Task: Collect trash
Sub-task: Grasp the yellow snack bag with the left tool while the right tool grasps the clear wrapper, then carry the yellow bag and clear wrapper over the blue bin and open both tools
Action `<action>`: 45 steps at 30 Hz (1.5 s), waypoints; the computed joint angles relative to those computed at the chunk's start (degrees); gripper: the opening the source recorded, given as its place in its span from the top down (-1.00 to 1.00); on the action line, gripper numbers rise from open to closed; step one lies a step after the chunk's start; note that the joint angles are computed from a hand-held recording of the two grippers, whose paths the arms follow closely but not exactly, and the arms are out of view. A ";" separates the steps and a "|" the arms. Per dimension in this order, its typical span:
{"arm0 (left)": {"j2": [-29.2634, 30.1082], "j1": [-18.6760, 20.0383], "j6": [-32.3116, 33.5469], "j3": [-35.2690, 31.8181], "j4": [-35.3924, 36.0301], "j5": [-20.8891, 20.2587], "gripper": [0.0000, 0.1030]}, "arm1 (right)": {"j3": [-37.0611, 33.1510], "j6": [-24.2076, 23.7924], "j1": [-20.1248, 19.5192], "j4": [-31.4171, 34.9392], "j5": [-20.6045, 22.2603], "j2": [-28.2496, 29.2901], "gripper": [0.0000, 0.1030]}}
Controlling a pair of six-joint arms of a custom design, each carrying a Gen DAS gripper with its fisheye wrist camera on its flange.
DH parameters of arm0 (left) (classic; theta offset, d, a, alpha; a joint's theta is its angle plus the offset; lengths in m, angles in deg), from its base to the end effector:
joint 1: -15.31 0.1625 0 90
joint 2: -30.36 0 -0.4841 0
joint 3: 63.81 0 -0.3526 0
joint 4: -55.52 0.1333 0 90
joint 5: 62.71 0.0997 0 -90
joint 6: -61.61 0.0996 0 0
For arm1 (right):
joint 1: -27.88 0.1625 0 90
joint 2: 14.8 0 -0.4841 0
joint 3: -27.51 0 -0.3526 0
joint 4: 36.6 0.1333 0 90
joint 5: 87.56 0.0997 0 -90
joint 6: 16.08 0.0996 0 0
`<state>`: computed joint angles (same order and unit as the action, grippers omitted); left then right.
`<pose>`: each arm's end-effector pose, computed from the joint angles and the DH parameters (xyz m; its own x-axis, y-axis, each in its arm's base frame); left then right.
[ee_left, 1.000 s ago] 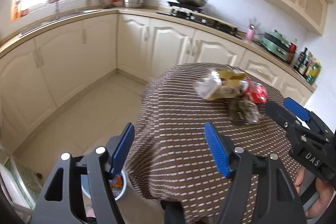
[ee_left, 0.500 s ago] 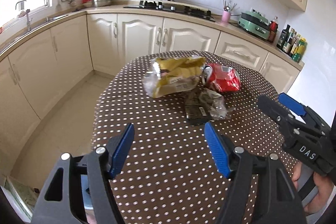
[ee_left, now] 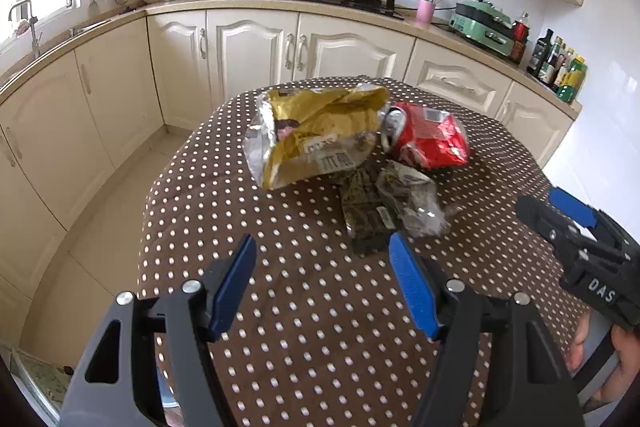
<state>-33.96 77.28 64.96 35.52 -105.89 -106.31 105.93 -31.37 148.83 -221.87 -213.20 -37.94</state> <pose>-0.1098 -0.6434 0.4004 -0.7872 -0.0136 -0.6166 0.4250 0.7125 -0.5583 0.4628 -0.6254 0.0650 -0.7542 -0.2667 0.6001 -0.6147 0.6083 -0.5022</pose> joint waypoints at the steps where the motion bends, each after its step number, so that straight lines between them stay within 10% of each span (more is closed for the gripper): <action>1: 0.14 0.24 0.04 -0.28 0.09 -0.06 -0.31 | -0.63 -0.17 -0.11 1.11 0.42 0.27 -0.59; 10: 0.29 2.15 1.14 -2.30 -1.33 0.59 -0.31 | -12.37 1.37 -0.48 18.66 5.92 5.04 -0.59; 14: 0.66 3.06 0.85 -3.47 -0.99 0.10 -0.31 | -17.81 3.97 -1.15 27.03 4.59 7.24 0.42; 27: 5.92 4.88 5.17 -9.81 -5.75 -3.93 -0.29 | -10.06 2.77 -1.12 18.13 3.42 4.30 0.50; 33: 7.26 5.74 4.34 -12.91 -3.94 -5.12 0.93 | -10.37 2.70 -0.91 18.22 3.28 4.44 0.50; 45: -1.63 3.39 5.35 -0.63 -13.32 -3.91 1.00 | -9.17 1.29 2.99 13.55 4.01 4.40 0.50</action>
<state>-35.59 80.67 70.31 34.90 -119.21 -110.22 96.76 -30.08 151.81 -208.32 -209.20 -33.55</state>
